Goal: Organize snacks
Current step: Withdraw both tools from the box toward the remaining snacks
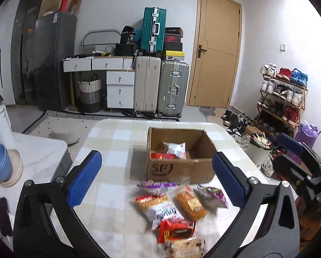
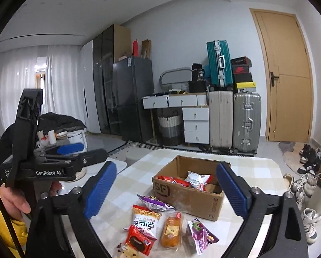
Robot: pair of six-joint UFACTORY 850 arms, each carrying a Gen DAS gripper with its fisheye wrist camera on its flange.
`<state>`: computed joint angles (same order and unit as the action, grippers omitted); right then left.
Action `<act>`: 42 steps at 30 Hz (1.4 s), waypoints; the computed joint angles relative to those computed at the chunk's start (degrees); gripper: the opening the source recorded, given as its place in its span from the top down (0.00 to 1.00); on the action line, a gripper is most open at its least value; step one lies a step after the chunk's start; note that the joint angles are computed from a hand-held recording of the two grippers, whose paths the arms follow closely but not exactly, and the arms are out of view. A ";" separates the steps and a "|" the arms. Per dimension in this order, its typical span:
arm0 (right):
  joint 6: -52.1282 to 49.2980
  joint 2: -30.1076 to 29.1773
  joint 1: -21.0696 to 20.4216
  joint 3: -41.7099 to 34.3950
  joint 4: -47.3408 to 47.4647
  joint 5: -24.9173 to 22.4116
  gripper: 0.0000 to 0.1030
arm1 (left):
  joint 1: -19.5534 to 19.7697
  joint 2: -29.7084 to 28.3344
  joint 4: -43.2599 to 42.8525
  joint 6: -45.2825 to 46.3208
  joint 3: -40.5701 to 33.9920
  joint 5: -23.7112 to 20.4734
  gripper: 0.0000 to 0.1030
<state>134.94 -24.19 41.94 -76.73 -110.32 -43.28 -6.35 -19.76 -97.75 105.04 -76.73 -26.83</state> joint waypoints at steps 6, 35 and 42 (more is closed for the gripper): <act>1.37 -0.88 1.16 2.19 1.79 0.25 0.02 | 1.32 -0.64 1.04 0.84 3.20 -0.88 0.00; 12.63 -4.35 0.79 6.15 -1.60 4.12 0.00 | -6.73 -18.62 29.71 -21.51 -5.87 4.06 0.00; 19.27 -4.09 -0.32 8.65 -5.12 5.03 0.00 | -9.18 -22.84 38.23 -30.01 -9.55 7.66 0.00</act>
